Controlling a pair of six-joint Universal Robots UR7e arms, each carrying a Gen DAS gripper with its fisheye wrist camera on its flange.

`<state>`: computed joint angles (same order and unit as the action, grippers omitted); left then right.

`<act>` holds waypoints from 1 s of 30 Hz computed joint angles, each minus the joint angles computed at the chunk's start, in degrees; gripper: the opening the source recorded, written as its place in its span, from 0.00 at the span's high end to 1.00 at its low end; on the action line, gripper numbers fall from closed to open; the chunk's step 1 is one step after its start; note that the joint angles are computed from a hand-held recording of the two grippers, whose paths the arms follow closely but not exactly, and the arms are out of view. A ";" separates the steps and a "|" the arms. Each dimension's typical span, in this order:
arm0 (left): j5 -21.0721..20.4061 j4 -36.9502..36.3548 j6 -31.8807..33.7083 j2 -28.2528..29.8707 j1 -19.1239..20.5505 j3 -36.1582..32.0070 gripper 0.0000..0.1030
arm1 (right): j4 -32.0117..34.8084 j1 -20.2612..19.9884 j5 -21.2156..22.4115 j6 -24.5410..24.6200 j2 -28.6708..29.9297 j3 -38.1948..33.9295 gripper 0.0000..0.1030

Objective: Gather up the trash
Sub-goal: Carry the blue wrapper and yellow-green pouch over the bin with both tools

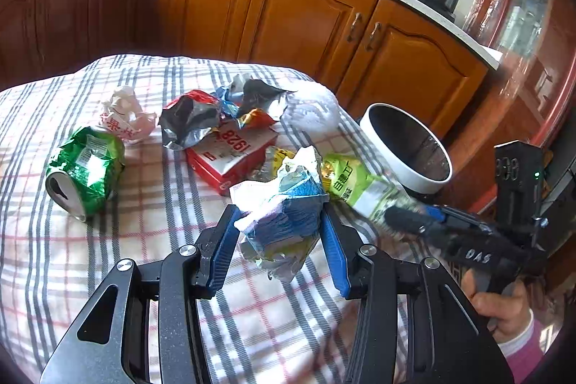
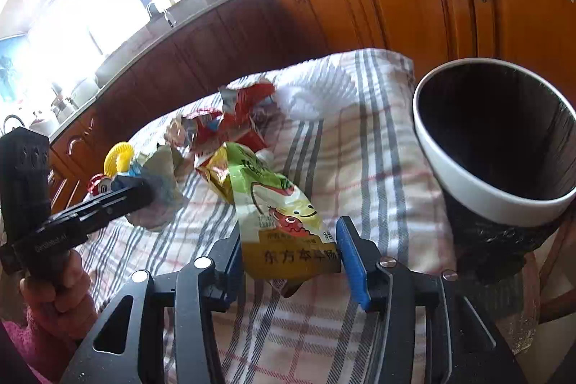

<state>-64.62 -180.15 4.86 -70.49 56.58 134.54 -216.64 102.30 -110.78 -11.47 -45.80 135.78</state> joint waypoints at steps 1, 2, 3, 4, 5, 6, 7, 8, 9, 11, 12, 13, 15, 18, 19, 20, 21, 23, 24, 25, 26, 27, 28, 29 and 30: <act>-0.03 0.03 -0.03 -0.12 0.00 0.15 0.57 | 1.23 0.26 -1.01 -0.55 0.12 -0.63 0.49; -0.02 0.09 -0.05 -0.10 0.07 0.12 0.57 | 2.28 0.64 -1.98 -0.84 0.26 -1.24 0.45; 0.11 0.11 -0.10 -0.07 0.09 0.10 0.57 | 3.26 0.73 -2.06 -1.13 0.18 -1.74 0.41; 0.22 0.15 -0.14 -0.09 0.15 0.09 0.57 | 3.44 0.73 -1.96 -1.42 0.21 -1.97 0.34; 0.32 0.26 -0.24 -0.17 0.23 0.08 0.57 | 3.91 1.10 -2.43 -2.06 0.37 -2.72 0.33; 0.38 0.34 -0.33 -0.16 0.34 0.00 0.57 | 4.09 1.61 -3.37 -2.84 0.75 -3.36 0.33; 0.41 0.42 -0.39 -0.17 0.48 -0.07 0.57 | 3.71 1.82 -3.94 -3.69 1.27 -3.75 0.33; 0.48 0.49 -0.43 -0.15 0.57 -0.13 0.57 | 3.61 2.41 -5.16 -4.81 1.94 -4.67 0.36; 0.53 0.54 -0.43 -0.21 0.64 -0.11 0.57 | 3.94 2.59 -5.56 -5.38 2.20 -5.14 0.36; 0.73 0.53 -0.44 -0.23 0.69 -0.13 0.57 | 4.23 2.85 -5.92 -6.46 2.47 -5.64 0.58; 0.71 0.56 -0.50 -0.21 0.70 -0.18 0.57 | 4.45 3.45 -7.42 -7.02 3.01 -6.28 0.66; 0.55 0.59 -0.47 -0.20 0.73 -0.22 0.57 | 3.87 3.98 -8.63 -7.72 3.57 -6.65 0.67; 0.36 0.72 -0.22 -0.01 0.55 -0.38 0.57 | 2.58 4.18 -8.24 -8.22 3.59 -6.35 0.90; -0.16 0.81 0.03 0.74 -0.28 -0.71 0.57 | -0.11 3.92 -7.75 -7.13 2.61 -5.11 0.92; -0.36 0.79 0.13 1.05 -0.64 -0.85 0.57 | -1.02 3.54 -7.09 -6.59 1.88 -4.32 0.92; -0.59 0.80 0.29 1.45 -1.04 -1.01 0.57 | -1.47 3.36 -6.63 -6.06 1.38 -3.91 0.92; -0.78 0.83 0.43 1.82 -1.42 -1.20 0.57 | -2.31 2.95 -6.21 -5.60 0.71 -3.22 0.93; -1.31 0.64 0.75 2.77 -2.29 -1.58 0.57 | -3.77 2.39 -5.88 -4.98 -0.52 -1.96 0.93; -1.63 0.60 0.81 3.25 -2.69 -1.83 0.57 | -4.92 1.87 -5.54 -4.64 -1.31 -1.07 0.93; -2.03 0.45 0.89 3.81 -3.11 -2.12 0.57 | -5.54 1.45 -5.29 -4.32 -2.12 -0.33 0.93; -2.27 0.38 0.97 4.28 -3.52 -2.39 0.57 | -6.15 0.96 -4.99 -3.94 -2.92 0.39 0.93; -2.42 0.32 1.04 4.88 -3.98 -2.72 0.57 | -6.80 0.59 -4.84 -3.61 -3.67 1.08 0.93; -2.57 0.24 1.17 5.54 -4.43 -3.05 0.57 | -7.39 0.27 -4.85 -3.51 -4.44 1.77 0.93; -2.76 0.25 1.28 6.15 -4.81 -3.36 0.57 | -7.77 0.03 -4.99 -3.51 -5.03 2.18 0.93; -3.01 0.24 1.40 6.78 -5.18 -3.67 0.57 | -8.30 -0.33 -5.13 -3.45 -5.77 2.75 0.93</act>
